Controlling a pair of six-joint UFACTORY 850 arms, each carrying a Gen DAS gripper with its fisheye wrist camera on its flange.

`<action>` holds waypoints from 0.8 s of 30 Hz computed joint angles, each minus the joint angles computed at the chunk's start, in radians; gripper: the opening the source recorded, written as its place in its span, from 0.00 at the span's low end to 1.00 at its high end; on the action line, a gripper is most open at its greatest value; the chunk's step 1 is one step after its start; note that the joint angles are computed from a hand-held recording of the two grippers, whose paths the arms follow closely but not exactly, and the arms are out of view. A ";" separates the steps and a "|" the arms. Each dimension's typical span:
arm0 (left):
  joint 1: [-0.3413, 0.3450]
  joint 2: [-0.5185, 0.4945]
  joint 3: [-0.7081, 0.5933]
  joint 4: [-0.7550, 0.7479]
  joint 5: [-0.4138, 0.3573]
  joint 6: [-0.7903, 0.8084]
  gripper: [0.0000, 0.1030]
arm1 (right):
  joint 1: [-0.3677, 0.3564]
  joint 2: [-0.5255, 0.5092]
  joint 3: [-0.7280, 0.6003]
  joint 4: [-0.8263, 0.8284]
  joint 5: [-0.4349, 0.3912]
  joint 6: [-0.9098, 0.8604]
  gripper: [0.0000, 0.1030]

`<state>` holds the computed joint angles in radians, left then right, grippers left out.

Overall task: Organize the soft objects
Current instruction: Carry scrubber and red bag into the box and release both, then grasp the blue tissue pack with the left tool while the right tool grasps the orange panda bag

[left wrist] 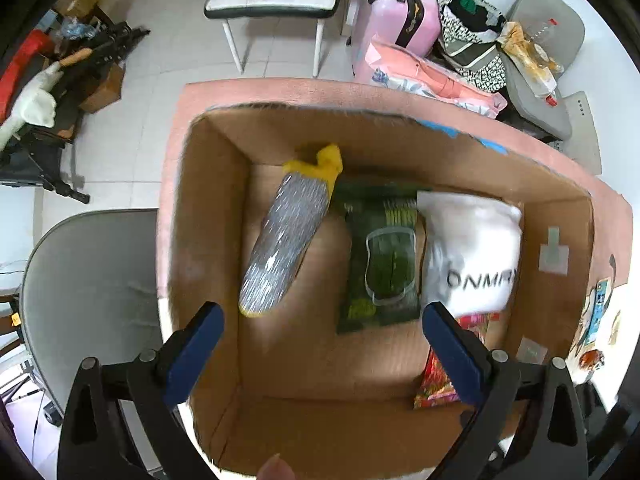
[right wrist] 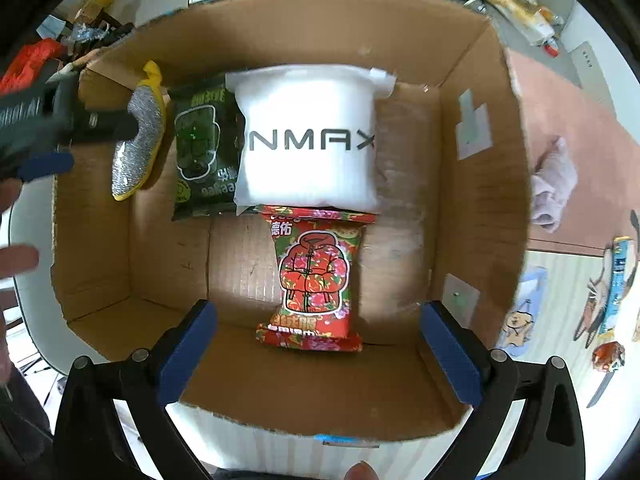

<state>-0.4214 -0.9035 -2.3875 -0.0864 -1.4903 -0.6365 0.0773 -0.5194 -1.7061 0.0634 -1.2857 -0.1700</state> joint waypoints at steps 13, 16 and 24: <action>-0.121 0.339 0.431 0.146 0.184 -0.141 0.99 | -0.032 0.198 0.149 -0.004 0.105 -0.014 1.00; -0.148 0.365 0.445 0.182 0.190 -0.173 0.99 | -0.039 0.240 0.180 0.011 0.124 -0.032 1.00; -0.222 0.243 0.185 0.206 0.103 -0.154 0.99 | -0.142 0.287 0.182 0.126 0.083 -0.092 1.00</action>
